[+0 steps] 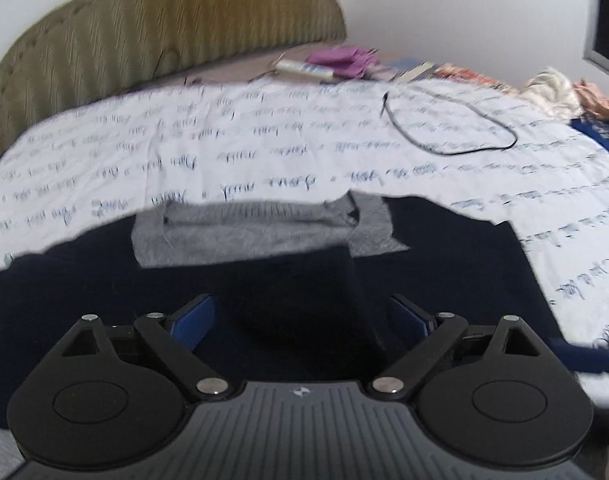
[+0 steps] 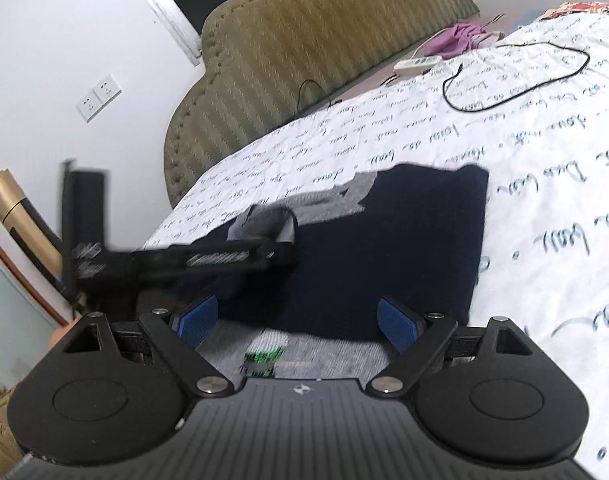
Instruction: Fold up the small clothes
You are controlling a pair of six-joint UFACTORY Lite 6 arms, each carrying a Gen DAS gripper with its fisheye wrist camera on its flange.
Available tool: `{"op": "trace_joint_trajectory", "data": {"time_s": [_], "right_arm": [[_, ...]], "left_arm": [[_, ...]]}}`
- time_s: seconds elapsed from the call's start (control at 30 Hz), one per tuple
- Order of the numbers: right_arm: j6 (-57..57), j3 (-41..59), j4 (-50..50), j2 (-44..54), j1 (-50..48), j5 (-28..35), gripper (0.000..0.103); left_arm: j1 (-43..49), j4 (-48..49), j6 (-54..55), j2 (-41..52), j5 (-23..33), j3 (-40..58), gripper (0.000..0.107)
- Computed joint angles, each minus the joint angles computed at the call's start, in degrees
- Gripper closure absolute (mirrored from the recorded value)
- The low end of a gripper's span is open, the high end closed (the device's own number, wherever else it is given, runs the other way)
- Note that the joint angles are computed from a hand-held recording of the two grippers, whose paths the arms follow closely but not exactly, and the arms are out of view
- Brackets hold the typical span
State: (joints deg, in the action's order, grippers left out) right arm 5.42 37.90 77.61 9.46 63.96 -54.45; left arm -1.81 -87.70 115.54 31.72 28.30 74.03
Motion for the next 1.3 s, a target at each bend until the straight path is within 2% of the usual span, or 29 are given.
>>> {"op": "trace_joint_trajectory", "data": {"time_s": [0.13, 0.27, 0.37, 0.43, 0.53, 0.6, 0.67, 0.8, 0.83, 0.87, 0.97, 1.07, 1.3], "right_arm": [[1.25, -0.2, -4.3, -1.48, -4.26, 1.48, 0.013], [2.36, 3.13, -14.27, 0.38, -12.29, 6.99, 0.013], [7.46, 8.24, -24.38, 5.15, -18.92, 12.41, 0.013], [15.58, 11.72, -34.2, 9.15, -23.79, 15.86, 0.015], [27.88, 16.29, -46.2, 14.86, -28.75, 18.37, 0.022], [31.45, 18.36, -48.66, 17.25, -29.57, 18.06, 0.032], [31.89, 20.14, -48.88, 18.46, -29.73, 18.66, 0.046], [30.74, 22.84, -48.78, 20.31, -30.09, 21.19, 0.069], [29.42, 23.21, -47.34, 20.5, -30.0, 21.74, 0.08], [29.37, 23.07, -46.87, 20.49, -30.0, 21.66, 0.083], [29.05, 22.54, -45.8, 20.24, -29.66, 20.65, 0.086], [20.35, 22.81, -38.14, 19.07, -28.05, 20.46, 0.09], [1.69, 18.91, -21.62, 12.17, -23.94, 15.24, 0.09]], "left_arm": [[3.89, -6.58, 4.54, -6.17, -2.2, -4.72, 0.013], [10.59, -0.77, -0.89, -9.78, -1.88, -7.95, 0.013], [14.55, -8.87, 9.32, -12.62, -0.75, -14.24, 0.013], [16.6, -15.8, 16.99, -14.0, 0.84, -18.06, 0.013], [17.93, -22.63, 25.24, -14.11, 3.02, -20.9, 0.013], [17.66, -25.91, 28.4, -12.85, 3.12, -21.2, 0.013], [17.36, -26.58, 28.23, -11.25, 2.58, -20.39, 0.013], [17.07, -28.31, 28.6, -8.88, 1.97, -19.46, 0.013], [17.07, -28.49, 28.7, -8.5, 1.94, -19.25, 0.013], [17.12, -28.9, 29.14, -8.31, 1.99, -19.33, 0.013], [16.78, -30.71, 31.08, -7.49, 1.65, -19.15, 0.013], [16.35, -33.54, 34.37, -7.26, 1.64, -19.75, 0.013], [16.32, -34.48, 35.49, -6.69, 1.74, -19.7, 0.011]]}}
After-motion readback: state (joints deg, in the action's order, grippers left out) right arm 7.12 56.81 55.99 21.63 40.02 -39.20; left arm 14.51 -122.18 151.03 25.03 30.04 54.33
